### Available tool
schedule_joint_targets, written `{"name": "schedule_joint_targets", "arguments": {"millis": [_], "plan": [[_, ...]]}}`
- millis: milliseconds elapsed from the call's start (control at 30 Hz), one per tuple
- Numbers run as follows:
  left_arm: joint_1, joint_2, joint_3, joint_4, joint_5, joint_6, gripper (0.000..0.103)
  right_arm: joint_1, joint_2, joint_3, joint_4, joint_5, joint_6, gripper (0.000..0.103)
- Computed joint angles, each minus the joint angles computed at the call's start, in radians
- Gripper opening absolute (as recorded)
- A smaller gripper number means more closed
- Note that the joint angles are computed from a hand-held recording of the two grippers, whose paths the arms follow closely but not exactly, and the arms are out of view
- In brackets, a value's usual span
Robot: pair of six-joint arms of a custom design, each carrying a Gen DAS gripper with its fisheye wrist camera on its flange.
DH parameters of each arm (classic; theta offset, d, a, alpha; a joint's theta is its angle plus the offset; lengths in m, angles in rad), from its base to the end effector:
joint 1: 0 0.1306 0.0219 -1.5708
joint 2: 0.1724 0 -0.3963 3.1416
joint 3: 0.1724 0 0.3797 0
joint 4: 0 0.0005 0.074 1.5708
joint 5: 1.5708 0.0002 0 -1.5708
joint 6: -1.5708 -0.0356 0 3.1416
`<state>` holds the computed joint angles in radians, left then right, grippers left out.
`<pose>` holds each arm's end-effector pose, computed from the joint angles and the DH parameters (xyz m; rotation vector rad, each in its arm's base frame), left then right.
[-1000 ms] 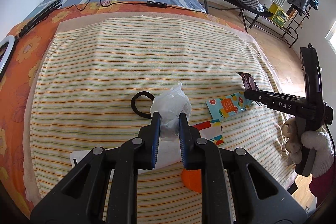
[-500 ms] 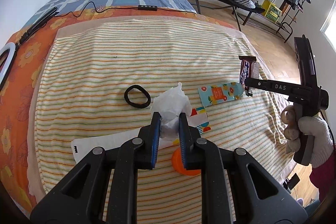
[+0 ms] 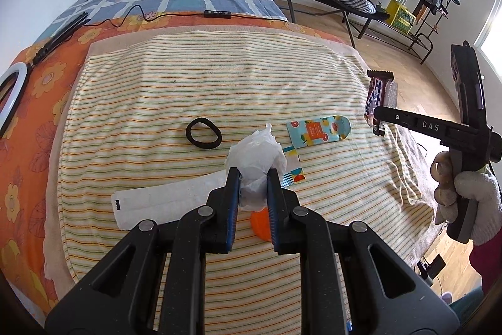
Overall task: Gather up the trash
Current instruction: 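Carry the wrapper and tissue over the blue basket and open both tools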
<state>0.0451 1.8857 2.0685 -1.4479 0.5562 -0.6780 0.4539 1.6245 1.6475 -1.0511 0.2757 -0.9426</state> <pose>0.6123 0.0083 0.4503 0.9216 2.4453 -0.5549 0.4953 0.2303 0.4327 0.7118 2.4483 0.1849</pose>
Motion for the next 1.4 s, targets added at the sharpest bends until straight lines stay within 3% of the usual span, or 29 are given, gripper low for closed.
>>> {"name": "schedule_joint_targets", "arguments": {"millis": [367,867,1400], "plan": [[0.074,-0.084,-0.060,-0.053,0.040,-0.070,0.015,0.130,-0.009,0.101,-0.084,0.034,0.031,0.000],[0.207,-0.264,-0.271,-0.137,0.082,-0.262,0.015,0.367,-0.005,0.129,-0.136,0.070,-0.103,0.000],[0.332,-0.331,-0.480,-0.167,0.003,-0.363,0.015,0.541,0.024,0.104,-0.104,0.072,-0.207,0.000]]}}
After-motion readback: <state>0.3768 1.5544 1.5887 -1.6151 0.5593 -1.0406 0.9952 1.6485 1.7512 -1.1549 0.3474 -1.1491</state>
